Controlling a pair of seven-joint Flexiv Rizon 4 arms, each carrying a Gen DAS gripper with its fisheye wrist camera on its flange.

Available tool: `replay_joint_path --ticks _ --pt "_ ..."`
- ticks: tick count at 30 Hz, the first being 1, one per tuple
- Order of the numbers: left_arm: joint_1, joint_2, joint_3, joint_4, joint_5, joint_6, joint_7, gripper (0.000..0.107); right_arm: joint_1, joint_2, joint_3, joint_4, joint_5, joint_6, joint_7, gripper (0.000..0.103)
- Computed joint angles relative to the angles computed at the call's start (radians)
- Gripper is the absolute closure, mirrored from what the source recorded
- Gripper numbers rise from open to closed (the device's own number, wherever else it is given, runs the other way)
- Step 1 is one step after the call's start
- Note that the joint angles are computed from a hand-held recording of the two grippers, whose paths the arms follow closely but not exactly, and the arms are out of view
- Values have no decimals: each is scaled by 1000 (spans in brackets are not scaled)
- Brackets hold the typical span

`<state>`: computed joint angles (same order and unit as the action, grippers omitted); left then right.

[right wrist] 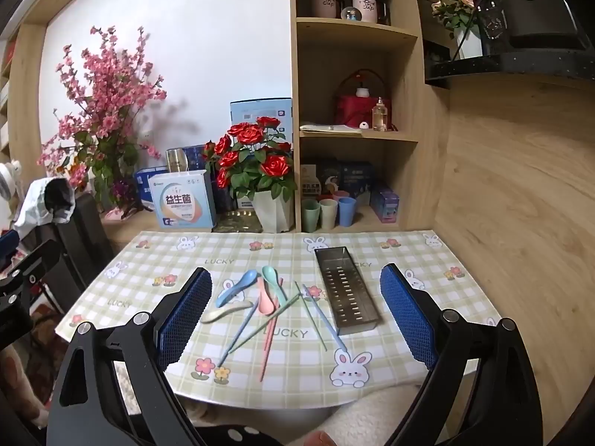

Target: Organize utensils

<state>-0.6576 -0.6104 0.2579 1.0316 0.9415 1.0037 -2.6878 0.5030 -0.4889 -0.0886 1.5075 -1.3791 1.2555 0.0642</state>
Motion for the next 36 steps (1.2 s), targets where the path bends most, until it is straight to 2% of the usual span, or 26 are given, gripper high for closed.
replay_joint_path --ticks 15,36 --pt "-9 28 -3 28 35 -6 -19 9 -1 7 -11 5 -24 7 26 14" --pt "-3 18 -10 10 28 -11 -12 9 -18 15 13 7 -52 -8 42 14"
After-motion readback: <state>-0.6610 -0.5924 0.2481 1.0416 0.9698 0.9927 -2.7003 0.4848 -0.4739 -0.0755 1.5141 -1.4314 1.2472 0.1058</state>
